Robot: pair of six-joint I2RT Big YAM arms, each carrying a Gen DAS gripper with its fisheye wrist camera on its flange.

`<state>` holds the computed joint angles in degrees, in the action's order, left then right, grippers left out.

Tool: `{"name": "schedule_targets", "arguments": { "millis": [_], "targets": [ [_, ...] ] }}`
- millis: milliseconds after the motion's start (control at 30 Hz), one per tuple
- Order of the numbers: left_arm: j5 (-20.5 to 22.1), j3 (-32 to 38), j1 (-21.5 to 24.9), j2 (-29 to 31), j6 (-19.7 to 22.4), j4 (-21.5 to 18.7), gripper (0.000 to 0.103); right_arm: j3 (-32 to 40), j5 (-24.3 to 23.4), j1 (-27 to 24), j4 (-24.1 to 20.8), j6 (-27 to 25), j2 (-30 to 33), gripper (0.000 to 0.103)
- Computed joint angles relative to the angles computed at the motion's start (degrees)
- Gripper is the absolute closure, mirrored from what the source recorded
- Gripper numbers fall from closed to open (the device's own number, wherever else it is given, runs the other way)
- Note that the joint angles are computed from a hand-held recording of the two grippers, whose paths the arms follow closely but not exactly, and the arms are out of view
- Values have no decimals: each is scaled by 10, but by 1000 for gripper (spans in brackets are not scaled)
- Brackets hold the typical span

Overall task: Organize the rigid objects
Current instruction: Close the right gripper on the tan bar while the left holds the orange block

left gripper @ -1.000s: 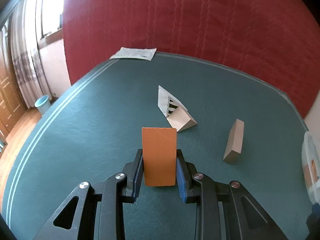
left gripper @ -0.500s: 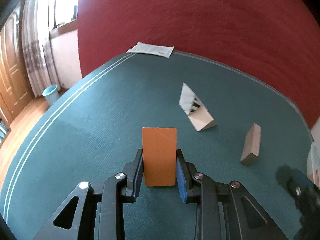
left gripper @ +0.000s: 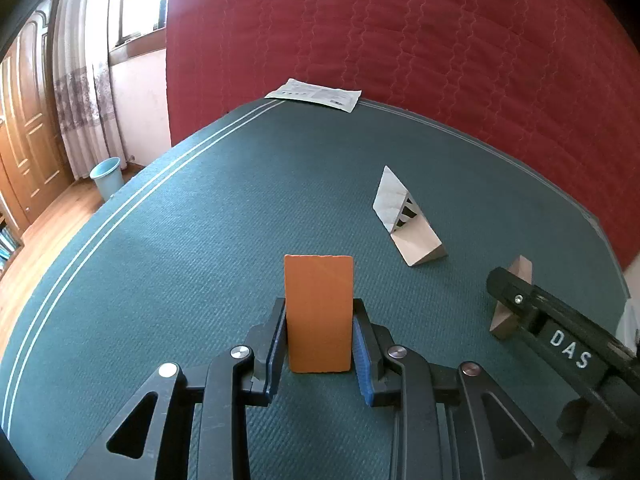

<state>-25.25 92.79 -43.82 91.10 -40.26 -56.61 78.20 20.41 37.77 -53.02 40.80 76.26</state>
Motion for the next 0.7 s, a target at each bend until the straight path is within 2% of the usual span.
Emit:
{"name": "schedule_targets", "arguments": {
  "millis": [200,367,700],
  "targets": [
    [-3,-1,-1,0,-2,-1,72,0,27,18,-4,-13,-4,67],
    [-4,0,-3,0,-4,-2,72,-12,29,21,-4,2,-20,77],
    [-4,0,-2,0,-5,-1,72,-18,21,24,-12,15,-33,83]
  ]
}}
